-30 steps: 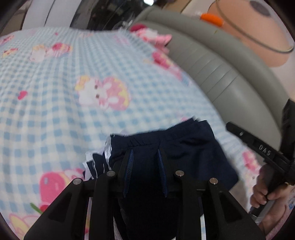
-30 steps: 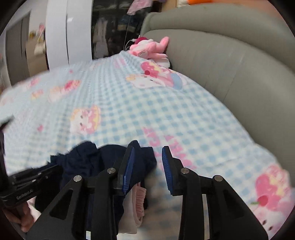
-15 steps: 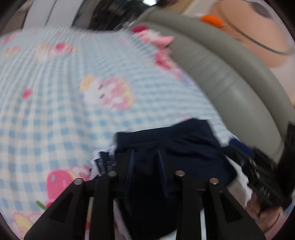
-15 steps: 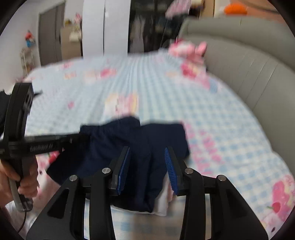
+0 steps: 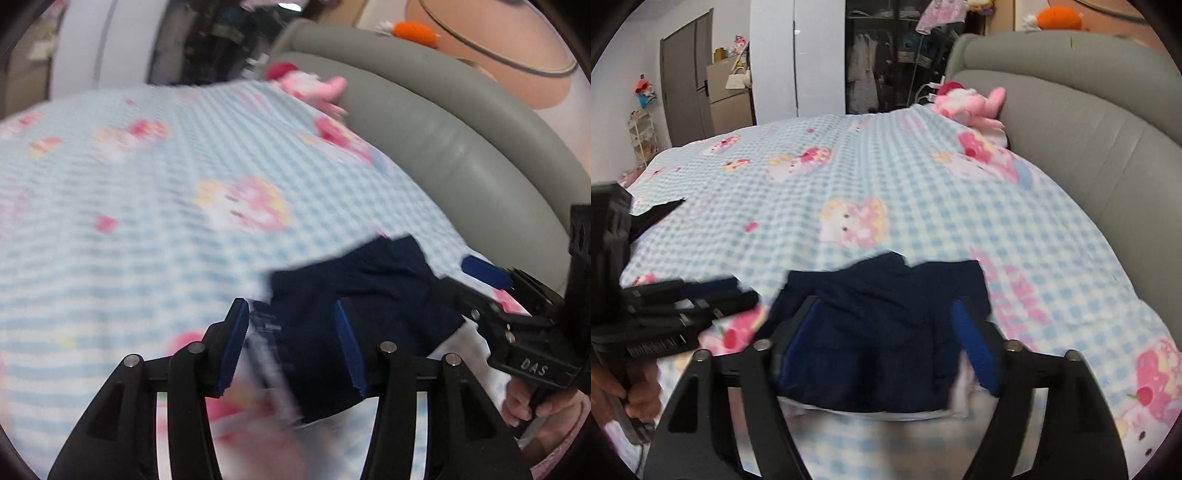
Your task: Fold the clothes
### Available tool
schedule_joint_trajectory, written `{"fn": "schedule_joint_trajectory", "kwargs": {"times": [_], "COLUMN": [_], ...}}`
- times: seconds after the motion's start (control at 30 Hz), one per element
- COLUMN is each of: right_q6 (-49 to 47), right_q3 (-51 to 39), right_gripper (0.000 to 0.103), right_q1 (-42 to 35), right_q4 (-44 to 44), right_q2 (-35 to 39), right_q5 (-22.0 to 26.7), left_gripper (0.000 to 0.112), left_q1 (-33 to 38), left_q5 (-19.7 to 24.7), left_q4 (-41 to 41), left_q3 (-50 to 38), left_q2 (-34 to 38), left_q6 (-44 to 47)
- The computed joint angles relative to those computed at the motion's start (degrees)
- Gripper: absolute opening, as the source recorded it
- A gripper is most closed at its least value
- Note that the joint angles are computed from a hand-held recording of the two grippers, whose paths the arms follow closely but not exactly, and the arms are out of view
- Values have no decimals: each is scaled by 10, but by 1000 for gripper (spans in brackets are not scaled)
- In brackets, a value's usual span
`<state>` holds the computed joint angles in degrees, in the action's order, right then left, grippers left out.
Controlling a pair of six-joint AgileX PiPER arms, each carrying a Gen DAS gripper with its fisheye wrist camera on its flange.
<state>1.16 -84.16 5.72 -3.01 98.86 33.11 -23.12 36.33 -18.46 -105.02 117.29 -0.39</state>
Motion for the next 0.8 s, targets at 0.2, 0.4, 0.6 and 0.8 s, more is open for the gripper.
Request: {"fn": "schedule_joint_trajectory", "kwargs": {"times": [0.2, 0.4, 0.6, 0.8], "right_q6": [101, 232, 352, 428], "right_q3": [-86, -101, -171, -175], "right_gripper": [82, 83, 93, 102], "right_q1": [78, 179, 306, 422], "right_q4": [1, -20, -107, -163], "right_q2": [55, 52, 36, -28], "right_q5": [77, 123, 240, 311], "left_gripper": [62, 71, 83, 85], "left_q1": [77, 139, 190, 216], "left_q5": [26, 43, 104, 177], "left_q4": [99, 130, 136, 148], "left_q3": [55, 153, 222, 292], "left_q2": [-82, -198, -337, -499], "left_q6": [-107, -99, -58, -53]}}
